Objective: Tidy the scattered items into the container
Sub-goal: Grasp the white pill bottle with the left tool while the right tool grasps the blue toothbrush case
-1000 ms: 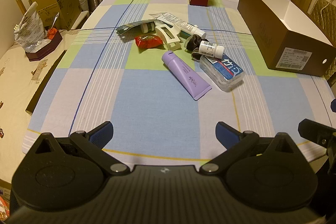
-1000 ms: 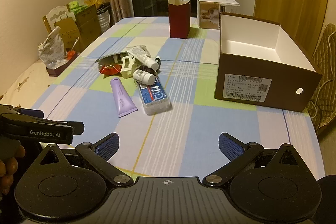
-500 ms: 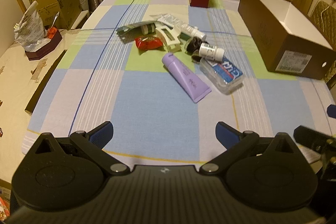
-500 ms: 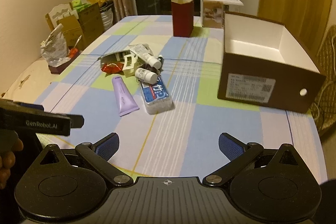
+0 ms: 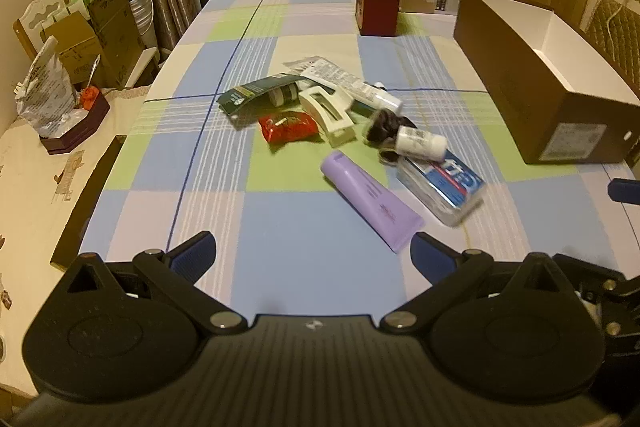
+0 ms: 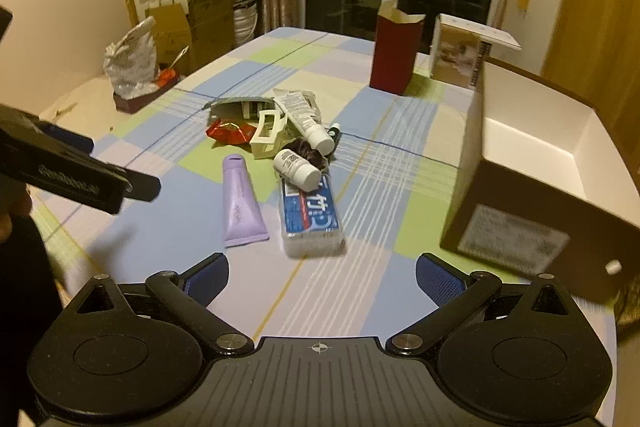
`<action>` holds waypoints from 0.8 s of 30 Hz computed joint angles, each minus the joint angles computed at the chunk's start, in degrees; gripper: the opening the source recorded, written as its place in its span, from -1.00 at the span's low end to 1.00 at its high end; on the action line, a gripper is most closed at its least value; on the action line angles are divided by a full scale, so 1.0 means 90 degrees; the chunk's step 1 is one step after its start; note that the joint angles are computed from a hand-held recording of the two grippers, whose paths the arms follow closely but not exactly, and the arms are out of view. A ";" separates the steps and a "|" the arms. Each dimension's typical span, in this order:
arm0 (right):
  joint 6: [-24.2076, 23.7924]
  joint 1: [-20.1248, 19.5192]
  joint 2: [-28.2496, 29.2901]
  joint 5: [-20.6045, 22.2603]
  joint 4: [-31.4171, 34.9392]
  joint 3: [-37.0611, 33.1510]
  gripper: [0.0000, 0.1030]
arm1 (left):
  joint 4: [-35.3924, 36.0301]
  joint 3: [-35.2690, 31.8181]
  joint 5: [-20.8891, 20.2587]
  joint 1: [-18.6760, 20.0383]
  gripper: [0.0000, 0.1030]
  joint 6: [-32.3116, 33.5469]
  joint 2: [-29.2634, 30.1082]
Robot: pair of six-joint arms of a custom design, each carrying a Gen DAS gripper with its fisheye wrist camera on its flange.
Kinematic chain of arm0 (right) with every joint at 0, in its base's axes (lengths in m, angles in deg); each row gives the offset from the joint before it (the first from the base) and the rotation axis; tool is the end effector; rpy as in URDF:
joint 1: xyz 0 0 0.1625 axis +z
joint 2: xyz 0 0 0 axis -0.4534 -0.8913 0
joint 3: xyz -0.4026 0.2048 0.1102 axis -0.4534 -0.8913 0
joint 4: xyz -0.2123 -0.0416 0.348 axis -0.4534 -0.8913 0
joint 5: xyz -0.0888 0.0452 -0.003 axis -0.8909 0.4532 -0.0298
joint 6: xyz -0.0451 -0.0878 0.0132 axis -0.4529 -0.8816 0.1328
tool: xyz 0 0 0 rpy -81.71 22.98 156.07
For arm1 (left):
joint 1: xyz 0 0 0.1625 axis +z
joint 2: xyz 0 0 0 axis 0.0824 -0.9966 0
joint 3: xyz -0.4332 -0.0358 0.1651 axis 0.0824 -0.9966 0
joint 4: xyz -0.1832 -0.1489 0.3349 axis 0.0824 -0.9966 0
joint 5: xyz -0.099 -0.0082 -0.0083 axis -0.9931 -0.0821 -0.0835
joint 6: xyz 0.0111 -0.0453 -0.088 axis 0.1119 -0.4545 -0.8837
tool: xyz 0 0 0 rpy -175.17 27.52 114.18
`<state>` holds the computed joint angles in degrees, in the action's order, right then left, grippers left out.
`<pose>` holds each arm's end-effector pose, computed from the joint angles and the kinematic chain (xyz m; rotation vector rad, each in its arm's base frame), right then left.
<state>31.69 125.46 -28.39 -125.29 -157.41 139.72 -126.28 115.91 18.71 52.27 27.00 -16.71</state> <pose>0.1955 -0.7191 0.1956 0.6972 -2.2898 0.7981 -0.2564 -0.7715 0.1739 0.6298 2.2753 -0.6734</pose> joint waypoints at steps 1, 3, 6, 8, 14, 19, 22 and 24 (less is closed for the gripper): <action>-0.0051 -0.0027 0.0082 0.0021 0.0100 -0.0149 1.00 | 0.0069 -0.0121 -0.0020 0.0037 0.97 0.0013 0.0052; -0.0144 -0.0078 0.0251 0.0045 0.0279 -0.0438 1.00 | 0.0198 -0.0360 -0.0067 0.0113 0.97 0.0061 0.0163; -0.0217 -0.0157 0.0484 0.0108 0.0539 -0.0835 1.00 | 0.0476 -0.0738 -0.0126 0.0213 0.97 0.0063 0.0347; -0.0269 -0.0201 0.0634 0.0137 0.0686 -0.1073 1.00 | 0.0610 -0.0976 -0.0168 0.0260 0.97 0.0091 0.0475; -0.0575 -0.0304 0.1007 0.0190 0.1082 -0.1621 1.00 | 0.0748 -0.1612 -0.0476 0.0376 0.97 0.0513 0.0853; -0.0644 -0.0391 0.1136 0.0291 0.1084 -0.1747 1.00 | 0.0820 -0.1990 -0.1178 0.0467 0.97 0.1157 0.1068; -0.0619 -0.0448 0.1103 0.0451 0.1036 -0.1663 1.00 | 0.0930 -0.2237 -0.1772 0.0508 0.86 0.1626 0.1220; -0.0657 -0.0468 0.1087 0.0520 0.0964 -0.1602 0.93 | 0.1131 -0.2521 -0.2002 0.0518 0.82 0.1816 0.1404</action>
<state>25.77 121.25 -18.61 -120.61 -148.74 125.30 -116.10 93.22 0.69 56.93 43.34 -4.07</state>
